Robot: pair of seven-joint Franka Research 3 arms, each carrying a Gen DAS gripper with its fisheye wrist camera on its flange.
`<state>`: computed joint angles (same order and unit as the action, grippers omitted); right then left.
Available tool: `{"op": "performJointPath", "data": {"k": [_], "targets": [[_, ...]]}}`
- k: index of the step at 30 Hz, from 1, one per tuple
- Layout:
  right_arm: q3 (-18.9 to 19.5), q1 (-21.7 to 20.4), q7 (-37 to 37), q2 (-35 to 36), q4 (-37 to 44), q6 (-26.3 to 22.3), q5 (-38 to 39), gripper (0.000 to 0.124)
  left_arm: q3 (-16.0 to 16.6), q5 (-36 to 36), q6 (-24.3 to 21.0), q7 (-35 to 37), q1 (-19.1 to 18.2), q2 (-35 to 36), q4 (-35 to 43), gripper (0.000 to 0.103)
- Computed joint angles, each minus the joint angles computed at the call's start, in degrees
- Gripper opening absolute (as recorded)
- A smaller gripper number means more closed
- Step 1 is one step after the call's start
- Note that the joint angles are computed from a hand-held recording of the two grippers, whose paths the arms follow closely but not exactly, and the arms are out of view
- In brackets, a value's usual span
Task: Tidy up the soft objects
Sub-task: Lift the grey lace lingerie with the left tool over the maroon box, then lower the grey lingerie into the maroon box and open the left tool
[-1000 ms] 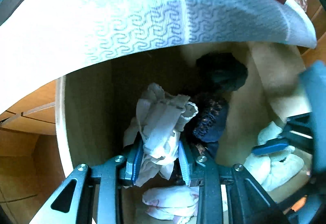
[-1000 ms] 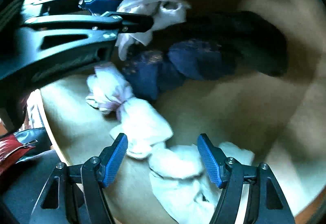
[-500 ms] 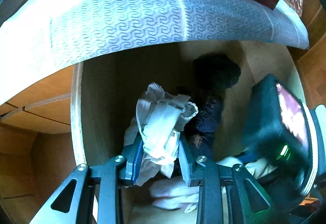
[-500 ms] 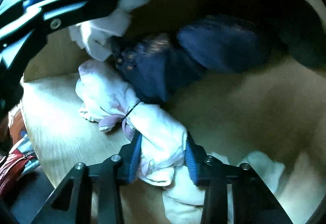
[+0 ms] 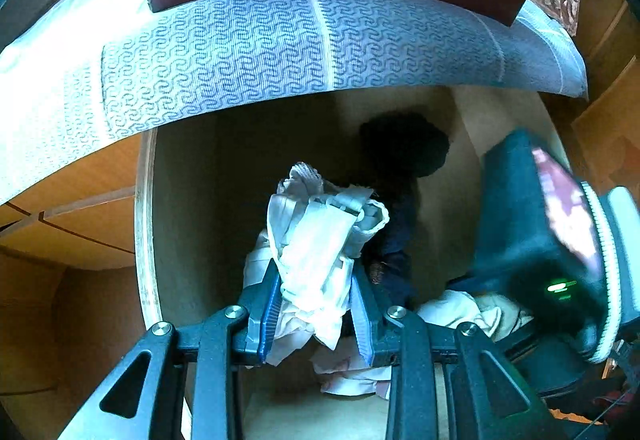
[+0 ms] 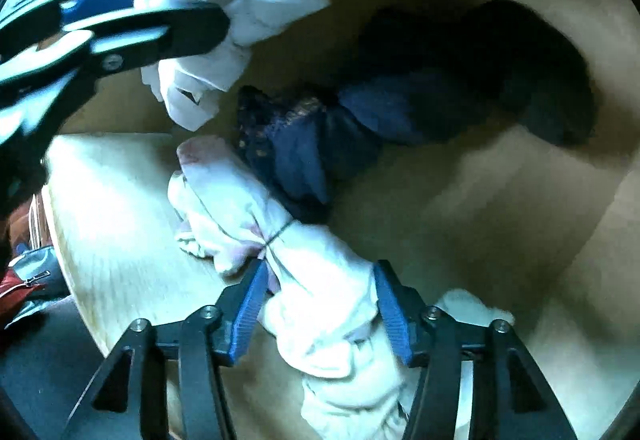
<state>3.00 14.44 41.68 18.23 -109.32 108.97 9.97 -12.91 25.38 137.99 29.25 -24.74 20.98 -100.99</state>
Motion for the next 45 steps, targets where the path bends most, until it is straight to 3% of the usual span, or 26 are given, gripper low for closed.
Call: {"op": "performJointPath", "data": {"k": [6,15,26,29,35,45], "targets": [[-0.08,0.66,4.93,7.43,8.49,-7.27,0.57,0.066,-0.08,-0.31,-0.03,-0.40,0.23,-1.46,-0.39,0.031],[0.05,0.64,3.27,4.89,4.13,-3.17,0.22,0.058,-0.59,0.37,0.18,-1.05,0.69,-5.87,-2.51,0.031],[-0.66,-1.38,0.77,1.33,0.38,-2.67,0.73,0.058,-1.14,4.07,0.59,-0.68,1.89,-12.35,-1.99,0.031],[-0.64,-1.46,0.24,0.18,-3.06,-0.35,0.98,0.058,-1.06,4.92,0.34,0.62,2.45,-12.55,0.99,0.031],[-0.94,-2.07,-0.39,0.89,-1.31,-1.53,0.69,0.058,0.07,7.65,0.59,2.40,3.20,-9.78,8.39,0.031],[-0.90,-2.10,-0.43,0.91,-1.25,-1.61,0.65,0.058,3.30,4.65,-5.06,9.52,2.74,4.90,29.72,0.032]]}}
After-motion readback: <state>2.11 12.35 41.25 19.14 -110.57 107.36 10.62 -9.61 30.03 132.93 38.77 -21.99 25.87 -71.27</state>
